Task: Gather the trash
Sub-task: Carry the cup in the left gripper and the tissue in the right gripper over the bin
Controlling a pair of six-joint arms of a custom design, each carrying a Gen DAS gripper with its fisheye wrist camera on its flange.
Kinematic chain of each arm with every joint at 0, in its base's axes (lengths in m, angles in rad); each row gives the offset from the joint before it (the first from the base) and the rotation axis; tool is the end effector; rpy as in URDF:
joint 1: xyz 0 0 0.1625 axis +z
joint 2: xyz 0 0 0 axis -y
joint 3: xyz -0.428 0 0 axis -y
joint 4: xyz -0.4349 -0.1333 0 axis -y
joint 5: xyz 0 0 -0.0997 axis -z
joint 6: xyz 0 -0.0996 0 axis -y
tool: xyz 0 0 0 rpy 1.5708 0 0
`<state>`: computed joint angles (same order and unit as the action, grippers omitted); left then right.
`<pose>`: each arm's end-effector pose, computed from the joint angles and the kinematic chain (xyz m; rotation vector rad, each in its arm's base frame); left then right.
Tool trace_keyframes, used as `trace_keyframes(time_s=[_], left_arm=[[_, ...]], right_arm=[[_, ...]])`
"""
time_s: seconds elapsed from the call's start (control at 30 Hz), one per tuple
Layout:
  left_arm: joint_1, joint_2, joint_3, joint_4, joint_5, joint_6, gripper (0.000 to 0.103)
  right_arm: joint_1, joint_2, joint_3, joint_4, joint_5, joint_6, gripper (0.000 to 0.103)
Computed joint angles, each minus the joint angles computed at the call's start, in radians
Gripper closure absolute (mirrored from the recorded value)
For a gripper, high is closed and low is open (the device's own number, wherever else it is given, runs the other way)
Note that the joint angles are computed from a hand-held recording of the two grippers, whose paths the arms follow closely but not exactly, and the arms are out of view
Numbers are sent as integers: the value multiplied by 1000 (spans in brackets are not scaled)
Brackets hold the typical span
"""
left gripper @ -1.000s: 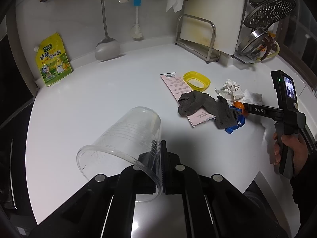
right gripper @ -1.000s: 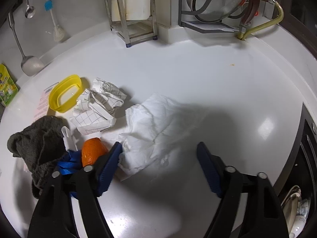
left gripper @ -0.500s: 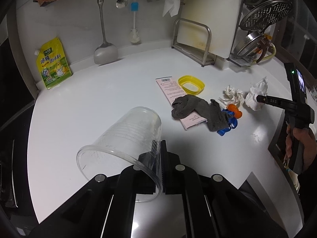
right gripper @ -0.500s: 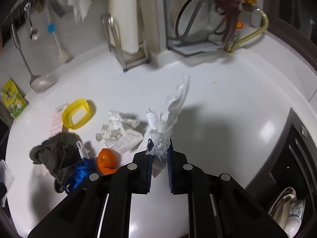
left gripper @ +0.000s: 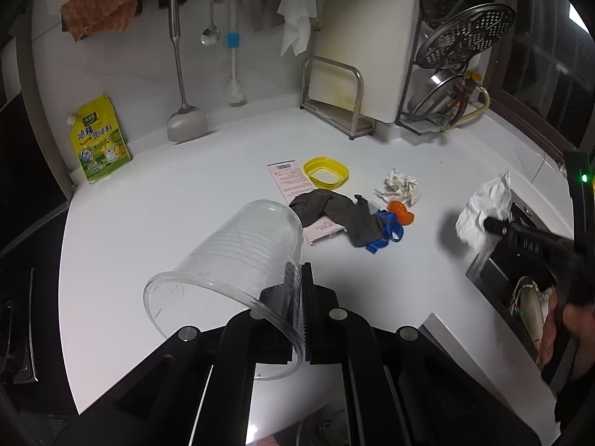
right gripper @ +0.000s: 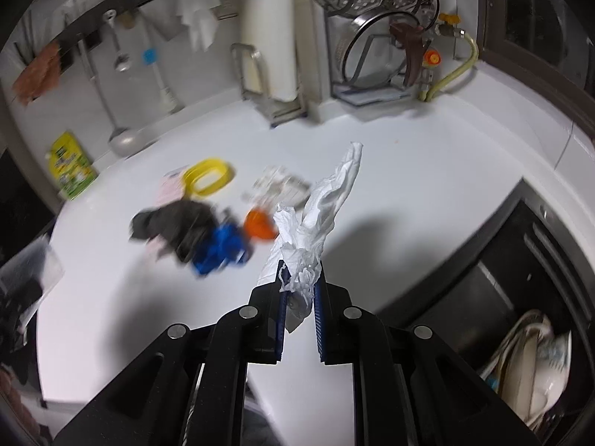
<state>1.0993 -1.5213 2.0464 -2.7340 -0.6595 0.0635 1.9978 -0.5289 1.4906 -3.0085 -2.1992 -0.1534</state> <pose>-0.0446 -0.5541 0.3823 0.2387 2.2223 -0.9328 0.3761 -0.6461 -0.0042 0.5254 -2.4465 0.7101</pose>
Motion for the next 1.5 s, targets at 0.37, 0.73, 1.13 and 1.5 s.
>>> trace_keyframes(time_s=[0.37, 0.73, 1.13, 1.5], left_arm=[[-84, -105, 131, 119, 71, -167, 99], [-161, -203, 239, 314, 121, -391, 99], [-213, -230, 301, 441, 111, -551, 99], [-208, -230, 324, 501, 71, -630, 99]], right_arm=[[34, -117, 233, 5, 65, 76, 90], [32, -197, 383, 7, 93, 70, 90], [20, -252, 488, 13, 123, 48, 90], [14, -255, 520, 35, 143, 36, 90]])
